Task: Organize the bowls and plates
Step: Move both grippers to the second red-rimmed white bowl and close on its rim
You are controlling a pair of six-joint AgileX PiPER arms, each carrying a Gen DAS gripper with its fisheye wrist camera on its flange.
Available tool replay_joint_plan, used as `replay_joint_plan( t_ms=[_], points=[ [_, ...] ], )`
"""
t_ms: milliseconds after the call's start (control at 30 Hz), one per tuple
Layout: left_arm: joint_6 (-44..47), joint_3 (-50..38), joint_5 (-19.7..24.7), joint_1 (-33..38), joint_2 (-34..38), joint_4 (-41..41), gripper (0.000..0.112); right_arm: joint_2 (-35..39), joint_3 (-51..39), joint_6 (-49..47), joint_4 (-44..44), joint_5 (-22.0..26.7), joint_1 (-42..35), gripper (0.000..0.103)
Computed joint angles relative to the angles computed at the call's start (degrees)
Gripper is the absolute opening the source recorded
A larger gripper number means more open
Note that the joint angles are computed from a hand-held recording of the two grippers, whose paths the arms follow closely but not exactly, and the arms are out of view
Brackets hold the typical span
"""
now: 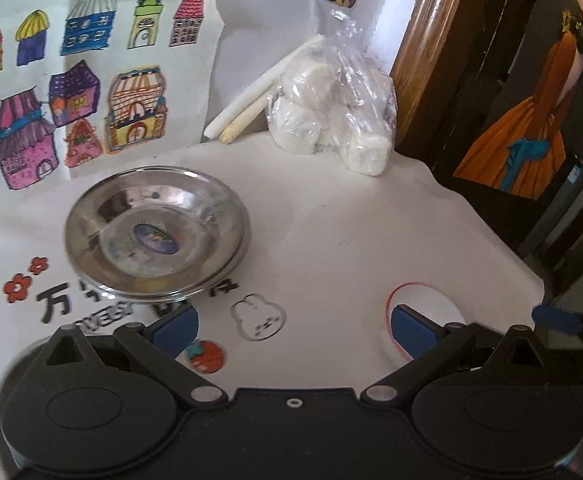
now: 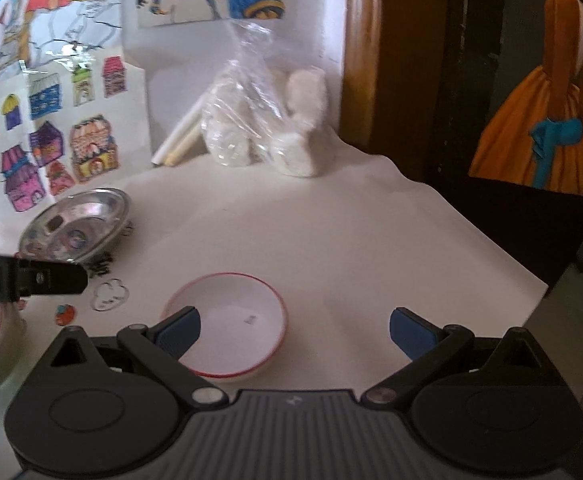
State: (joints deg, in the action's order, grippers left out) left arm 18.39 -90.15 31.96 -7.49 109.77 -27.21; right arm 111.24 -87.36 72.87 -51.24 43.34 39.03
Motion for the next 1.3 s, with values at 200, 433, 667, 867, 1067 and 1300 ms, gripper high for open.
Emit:
replay_joint_plan(
  t_ms=[200,433,667,867,1067,1300],
  points=[
    [-7.7,-2.7,-0.9,-3.9,3.4,6.5,0.102,0.1,2.9,0.8,0.8,-4.0,-2.3,0.103],
    [-10.6,-4.2,-1.9,-5.3,6.7,8.6,0.102,2.0,3.1,-1.4,1.8,-6.9,-3.4,0.095],
    [-4.1,-4.0,-2.3,-5.4,7.4,2.3,0.096,2.6,3.5,0.4,2.2,-9.4,-4.3,0.082],
    [-1.4,-5.5,0.3,-5.0,8.9,-0.2,0.077,2.7,3.8,2.6,0.5,-9.6,-3.8,0.073],
    [4.6,-4.4,-0.3,-4.8,8.7,-5.4,0.059,2.5,4.4,5.2,-1.6,-10.5,-3.3,0.056],
    [12.4,-2.9,0.7,-3.7,8.5,-15.0,0.034,2.6,6.1,12.5,-5.2,-13.5,-2.9,0.046]
  ],
)
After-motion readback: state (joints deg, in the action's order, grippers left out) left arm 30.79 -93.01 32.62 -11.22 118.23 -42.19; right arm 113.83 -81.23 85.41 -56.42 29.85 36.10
